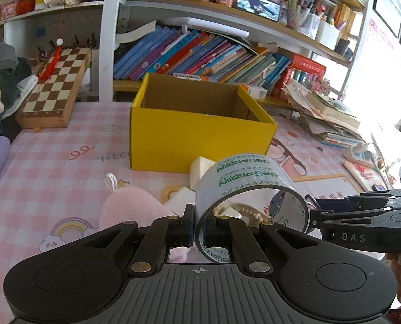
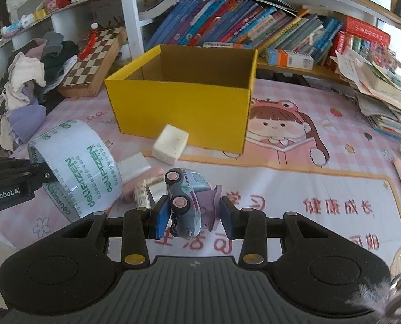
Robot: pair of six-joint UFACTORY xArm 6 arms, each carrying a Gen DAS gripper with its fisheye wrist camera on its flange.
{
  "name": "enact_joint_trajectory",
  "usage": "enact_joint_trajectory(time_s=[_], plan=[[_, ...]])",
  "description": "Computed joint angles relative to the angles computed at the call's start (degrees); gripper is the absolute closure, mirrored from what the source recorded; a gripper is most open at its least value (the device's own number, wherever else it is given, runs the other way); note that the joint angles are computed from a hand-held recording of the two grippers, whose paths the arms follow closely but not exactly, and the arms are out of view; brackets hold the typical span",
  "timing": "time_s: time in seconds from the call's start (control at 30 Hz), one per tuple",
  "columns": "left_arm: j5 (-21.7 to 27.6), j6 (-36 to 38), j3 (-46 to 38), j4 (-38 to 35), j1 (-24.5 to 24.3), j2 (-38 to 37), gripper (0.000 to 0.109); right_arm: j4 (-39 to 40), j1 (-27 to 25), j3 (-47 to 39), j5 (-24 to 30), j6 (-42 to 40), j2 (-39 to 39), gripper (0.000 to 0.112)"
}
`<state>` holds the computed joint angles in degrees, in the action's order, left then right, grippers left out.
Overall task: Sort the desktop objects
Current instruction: 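Lift the toy car and tape roll toward the yellow box with both grippers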
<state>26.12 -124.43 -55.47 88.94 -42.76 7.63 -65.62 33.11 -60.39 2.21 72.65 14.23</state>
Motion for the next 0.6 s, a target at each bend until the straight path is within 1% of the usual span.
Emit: enact_joint_trajectory(time_s=[0.1, 0.2, 0.47, 0.53, 0.6], plan=[[0.46, 0.84, -0.83, -0.6, 0.41, 0.34, 0.104, 2.51, -0.4, -1.17, -1.14, -3.27, 1.03, 0.075], [0.77, 1.71, -1.97, -0.89, 0.73, 0.85, 0.104, 3.03, -1.06, -2.41, -2.11, -4.45, 1.77, 0.075], [2.77, 5.13, -5.38, -1.66, 1.42, 2.38, 0.104, -1.13, -3.42, -7.9, -4.52, -2.94, 4.31, 0.075], [2.98, 6.14, -6.3, -1.8, 1.78, 2.78, 0.104, -0.09, -4.01, -9.03, -5.21, -4.18, 5.0, 0.075], [3.62, 7.29, -7.29, -1.76, 2.03, 3.07, 0.104, 3.47, -4.38, -9.79, -5.76, -7.78, 5.58, 0.075]])
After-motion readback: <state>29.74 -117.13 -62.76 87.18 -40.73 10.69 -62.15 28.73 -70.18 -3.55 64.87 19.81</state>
